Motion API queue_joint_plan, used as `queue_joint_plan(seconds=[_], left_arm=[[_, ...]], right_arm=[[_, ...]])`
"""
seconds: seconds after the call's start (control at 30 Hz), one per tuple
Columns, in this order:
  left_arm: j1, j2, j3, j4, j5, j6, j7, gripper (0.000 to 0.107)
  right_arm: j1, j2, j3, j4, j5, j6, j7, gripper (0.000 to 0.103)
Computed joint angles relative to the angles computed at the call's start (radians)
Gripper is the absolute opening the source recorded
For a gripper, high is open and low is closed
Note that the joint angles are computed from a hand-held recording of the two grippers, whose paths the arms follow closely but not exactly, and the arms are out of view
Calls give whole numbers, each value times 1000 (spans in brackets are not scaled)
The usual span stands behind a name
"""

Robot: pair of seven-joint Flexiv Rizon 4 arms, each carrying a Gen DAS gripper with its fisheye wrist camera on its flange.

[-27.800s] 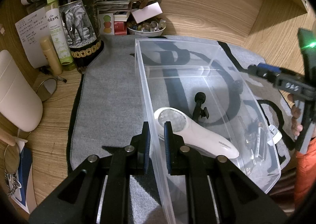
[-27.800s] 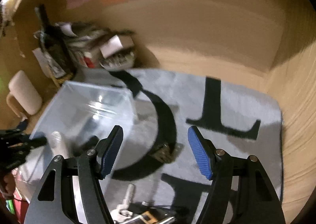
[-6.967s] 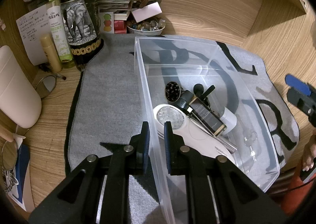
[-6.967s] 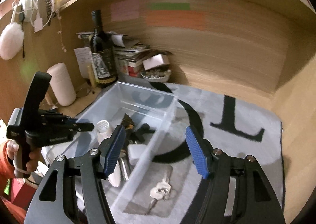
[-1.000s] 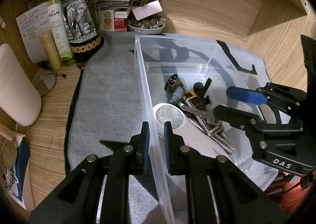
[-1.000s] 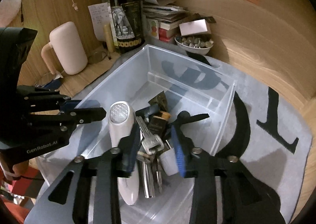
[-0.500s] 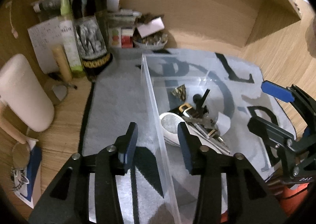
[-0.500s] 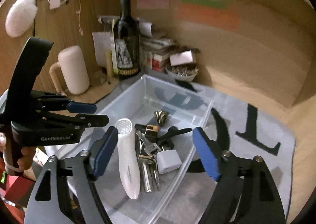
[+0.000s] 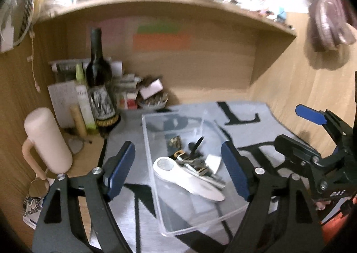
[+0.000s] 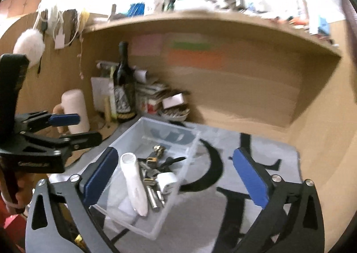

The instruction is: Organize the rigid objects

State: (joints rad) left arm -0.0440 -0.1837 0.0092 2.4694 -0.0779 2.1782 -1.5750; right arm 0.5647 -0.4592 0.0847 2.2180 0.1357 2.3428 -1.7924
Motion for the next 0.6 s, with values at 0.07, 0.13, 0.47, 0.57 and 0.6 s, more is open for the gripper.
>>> queue_joint_plan(seconds=[0.07, 0.13, 0.47, 0.57, 0.6], left_arm=[[-54, -20, 12, 16, -62, 89, 32, 98], [-92, -44, 14, 31, -109, 189, 50, 99], [-120, -101, -21, 48, -143, 372, 24, 103], [-132, -121, -22, 43, -159, 393, 32, 103], [-138, -127, -22, 41, -167, 402, 37, 103]], right_arm=[[1, 3, 2, 18, 23, 39, -3, 103], [-9, 2, 10, 33, 32, 74, 5, 103], [-58, -23, 30, 94, 35, 192, 74, 103], [-67, -32, 30, 100, 32, 219, 85, 103], [-68, -34, 29, 101, 33, 223, 89, 103]])
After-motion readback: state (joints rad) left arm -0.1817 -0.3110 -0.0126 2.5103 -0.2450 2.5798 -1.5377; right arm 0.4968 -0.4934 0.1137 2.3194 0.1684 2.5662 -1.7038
